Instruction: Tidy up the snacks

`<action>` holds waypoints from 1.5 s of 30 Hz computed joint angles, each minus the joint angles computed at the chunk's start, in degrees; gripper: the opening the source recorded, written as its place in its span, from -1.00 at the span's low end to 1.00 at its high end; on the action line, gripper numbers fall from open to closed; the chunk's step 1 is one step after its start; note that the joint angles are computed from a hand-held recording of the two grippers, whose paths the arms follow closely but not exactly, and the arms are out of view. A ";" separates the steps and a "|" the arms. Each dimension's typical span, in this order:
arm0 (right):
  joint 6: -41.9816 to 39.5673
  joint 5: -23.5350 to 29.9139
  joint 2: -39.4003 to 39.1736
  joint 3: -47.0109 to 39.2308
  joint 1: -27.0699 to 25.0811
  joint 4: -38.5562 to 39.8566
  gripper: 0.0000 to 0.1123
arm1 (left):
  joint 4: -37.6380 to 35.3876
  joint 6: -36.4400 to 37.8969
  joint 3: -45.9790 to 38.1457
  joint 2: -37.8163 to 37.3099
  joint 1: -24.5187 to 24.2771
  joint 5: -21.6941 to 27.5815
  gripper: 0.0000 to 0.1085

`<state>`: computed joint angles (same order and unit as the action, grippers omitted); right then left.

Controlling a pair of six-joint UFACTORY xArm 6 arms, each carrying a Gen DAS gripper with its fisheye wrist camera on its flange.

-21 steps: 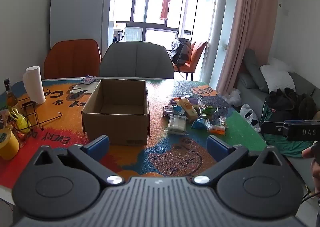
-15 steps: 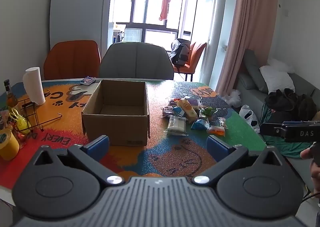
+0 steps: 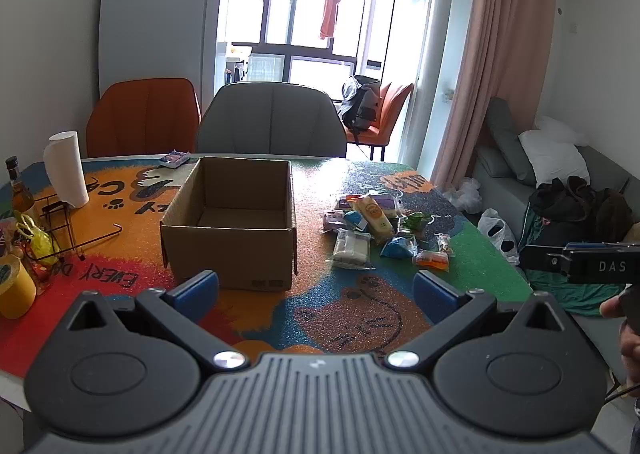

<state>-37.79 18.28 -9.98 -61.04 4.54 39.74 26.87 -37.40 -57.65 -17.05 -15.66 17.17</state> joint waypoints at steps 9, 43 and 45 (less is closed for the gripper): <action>1.00 -0.69 -0.08 0.21 0.32 -1.47 0.83 | 0.08 -0.07 0.31 -0.23 0.16 -0.30 0.90; 2.41 -1.43 -0.07 0.17 0.47 -3.07 0.83 | -0.90 0.71 0.26 -0.48 -0.25 -0.22 0.90; 2.37 -1.51 -0.04 0.17 0.43 -3.09 0.83 | -1.26 0.70 0.27 -0.46 -0.34 -0.35 0.90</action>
<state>-35.43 16.78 -10.03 -60.87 4.97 36.65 25.62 -36.70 -57.38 -17.51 -16.00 16.82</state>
